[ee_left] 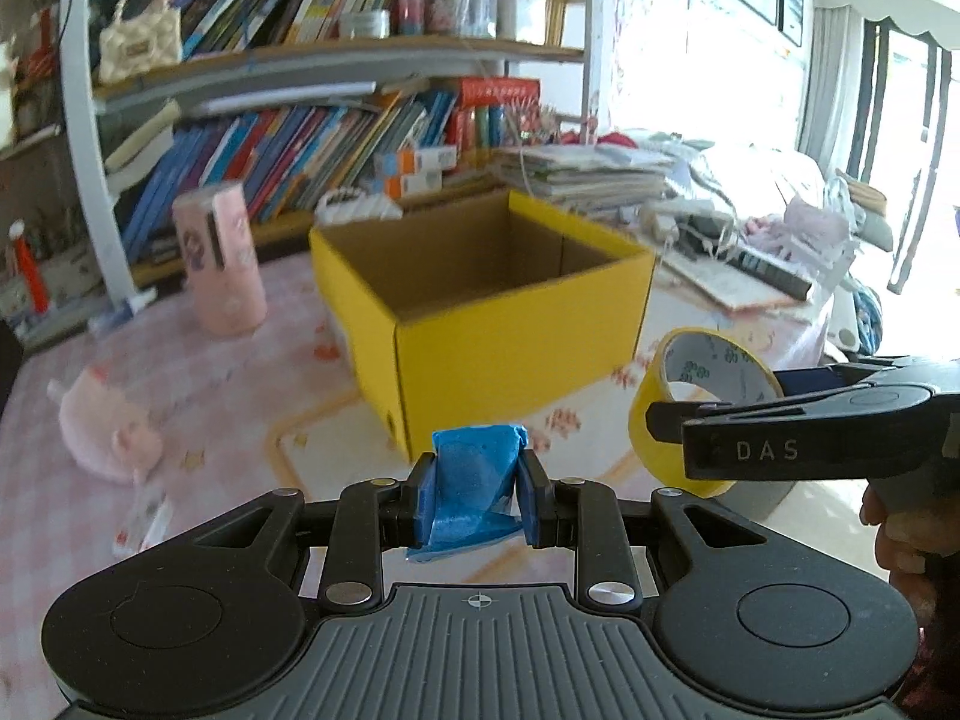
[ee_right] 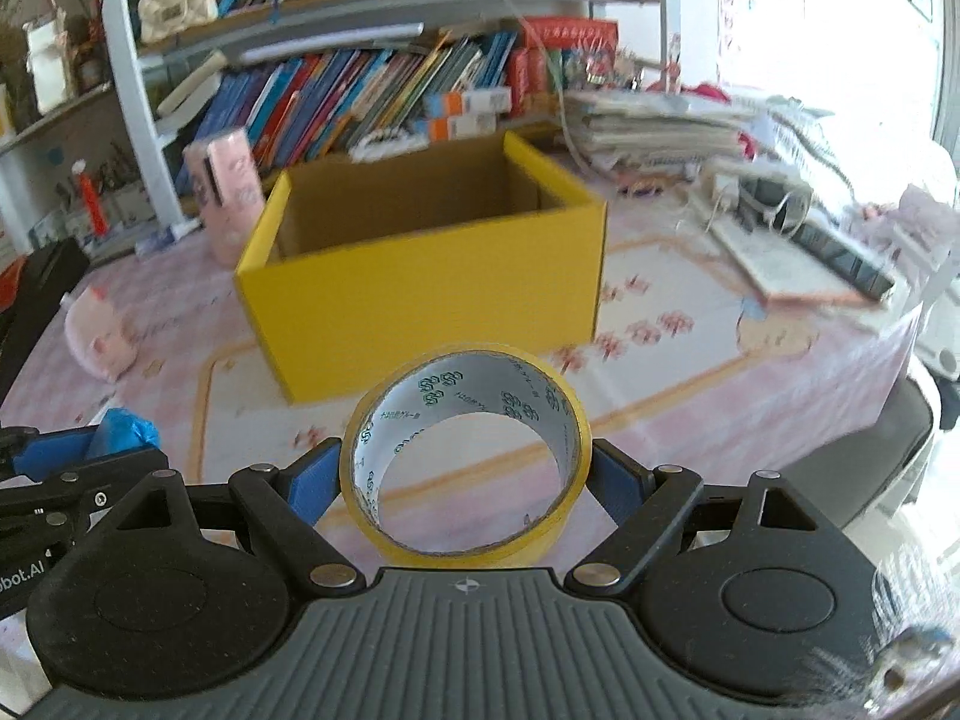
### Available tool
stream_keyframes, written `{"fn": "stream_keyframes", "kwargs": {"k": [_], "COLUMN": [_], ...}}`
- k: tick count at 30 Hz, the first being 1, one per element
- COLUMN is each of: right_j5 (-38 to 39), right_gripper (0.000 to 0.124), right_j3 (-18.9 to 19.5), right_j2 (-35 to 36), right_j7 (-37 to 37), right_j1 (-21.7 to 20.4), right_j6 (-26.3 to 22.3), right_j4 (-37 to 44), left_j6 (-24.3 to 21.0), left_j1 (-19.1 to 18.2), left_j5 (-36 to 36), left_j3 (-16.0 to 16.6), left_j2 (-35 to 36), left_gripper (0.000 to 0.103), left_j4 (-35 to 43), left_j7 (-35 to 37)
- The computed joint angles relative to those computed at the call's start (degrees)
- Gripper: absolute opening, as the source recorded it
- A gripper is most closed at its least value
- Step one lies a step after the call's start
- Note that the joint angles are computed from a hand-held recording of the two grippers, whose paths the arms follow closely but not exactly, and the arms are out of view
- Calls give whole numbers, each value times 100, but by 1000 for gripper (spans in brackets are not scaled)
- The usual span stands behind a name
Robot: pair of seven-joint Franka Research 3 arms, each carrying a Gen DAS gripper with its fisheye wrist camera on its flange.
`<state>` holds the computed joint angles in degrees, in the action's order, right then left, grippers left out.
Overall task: Organize objects
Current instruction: 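Carry the blue item and yellow tape over the yellow box with both grippers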
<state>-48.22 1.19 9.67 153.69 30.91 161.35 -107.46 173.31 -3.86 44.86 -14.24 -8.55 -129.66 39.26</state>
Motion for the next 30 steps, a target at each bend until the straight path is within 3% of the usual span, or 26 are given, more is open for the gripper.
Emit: {"fn": "stream_keyframes", "kwargs": {"k": [3,7,12,16,19,23,30], "right_j5": [-219,-590,-893,-207,583,1613,2877], "right_gripper": [85,85,85,85,85,85,85], "right_j3": [-128,-372,-701,-700,-384,406,1667], "right_j2": [129,359,764,1298,1742,2375,3506], "right_j7": [85,288,377,-450,-1423,-2899,-5179], "right_j1": [-30,-31,-57,-253,-571,-1101,-1555], "right_j6": [108,294,587,831,943,874,20], "right_j4": [218,607,1263,1991,2581,3430,5006], "left_j6": [-4,-108,-392,-649,-876,-1146,-1573], "left_j1": [189,60,-319,-628,-808,-975,-1139], "left_j5": [755,1602,1759,1644,1417,1048,456], "left_j3": [-143,8,320,564,673,769,872], "left_j2": [294,707,1316,1757,2035,2325,2747], "left_gripper": [25,25,25,25,25,25,25], "left_j4": [476,1112,1911,2460,2801,3131,3618], "left_j7": [-594,-1229,-1233,-1112,-912,-569,13]}}
